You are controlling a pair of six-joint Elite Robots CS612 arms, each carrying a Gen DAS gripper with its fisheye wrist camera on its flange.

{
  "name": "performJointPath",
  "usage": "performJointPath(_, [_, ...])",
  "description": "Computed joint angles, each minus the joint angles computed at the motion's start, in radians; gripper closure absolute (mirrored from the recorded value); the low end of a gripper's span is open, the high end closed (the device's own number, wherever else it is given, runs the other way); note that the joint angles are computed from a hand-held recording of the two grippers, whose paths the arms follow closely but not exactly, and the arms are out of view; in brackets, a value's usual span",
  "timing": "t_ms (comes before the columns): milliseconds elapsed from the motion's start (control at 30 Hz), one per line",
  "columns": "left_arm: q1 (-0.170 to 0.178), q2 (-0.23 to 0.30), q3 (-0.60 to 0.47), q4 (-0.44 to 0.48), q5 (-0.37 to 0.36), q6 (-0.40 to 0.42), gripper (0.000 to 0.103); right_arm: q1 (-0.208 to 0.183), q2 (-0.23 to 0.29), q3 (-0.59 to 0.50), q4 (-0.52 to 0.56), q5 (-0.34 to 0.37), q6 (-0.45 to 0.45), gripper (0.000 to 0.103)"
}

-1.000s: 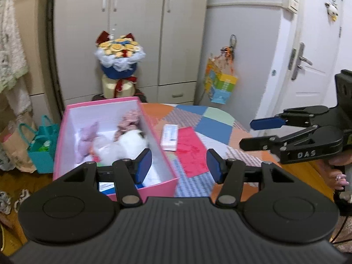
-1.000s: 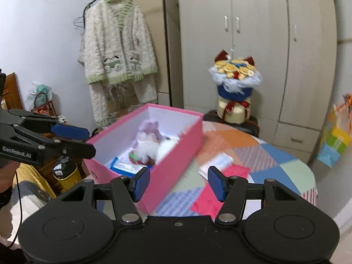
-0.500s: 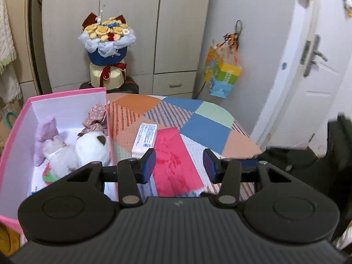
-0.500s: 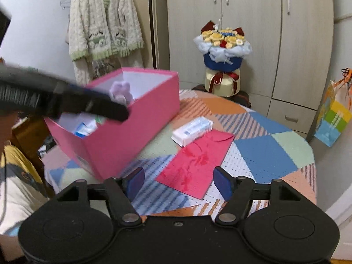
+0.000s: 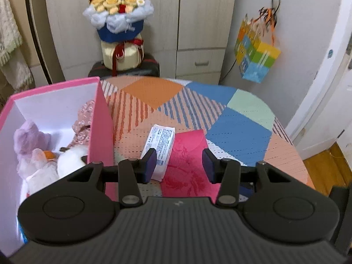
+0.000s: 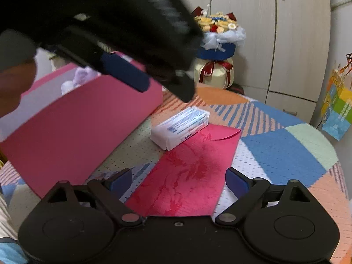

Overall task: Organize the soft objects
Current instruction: 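Close the left gripper on the white wipes packet on the red envelope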

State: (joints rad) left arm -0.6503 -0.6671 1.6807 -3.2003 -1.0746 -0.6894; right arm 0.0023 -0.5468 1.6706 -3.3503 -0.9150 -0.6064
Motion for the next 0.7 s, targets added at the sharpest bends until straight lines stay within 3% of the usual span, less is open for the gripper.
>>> performJointPath(200, [0.02, 0.009, -0.061, 0.147, -0.004, 0.023, 0.058, 0.026, 0.01, -0.016, -0.013, -0.082, 0.022, 0.007])
performJointPath(367, [0.049, 0.023, -0.114, 0.24, -0.062, 0.029, 0.058, 0.051, 0.009, -0.027, 0.014, -0.175, 0.051, 0.003])
performJointPath(500, [0.07, 0.041, -0.162, 0.32, -0.094, 0.088, 0.058, 0.054, 0.009, -0.043, 0.059, -0.185, 0.091, 0.001])
performJointPath(700, [0.095, 0.071, -0.234, 0.436, -0.151, 0.106, 0.057, 0.066, 0.016, -0.072, 0.086, -0.216, 0.106, 0.0])
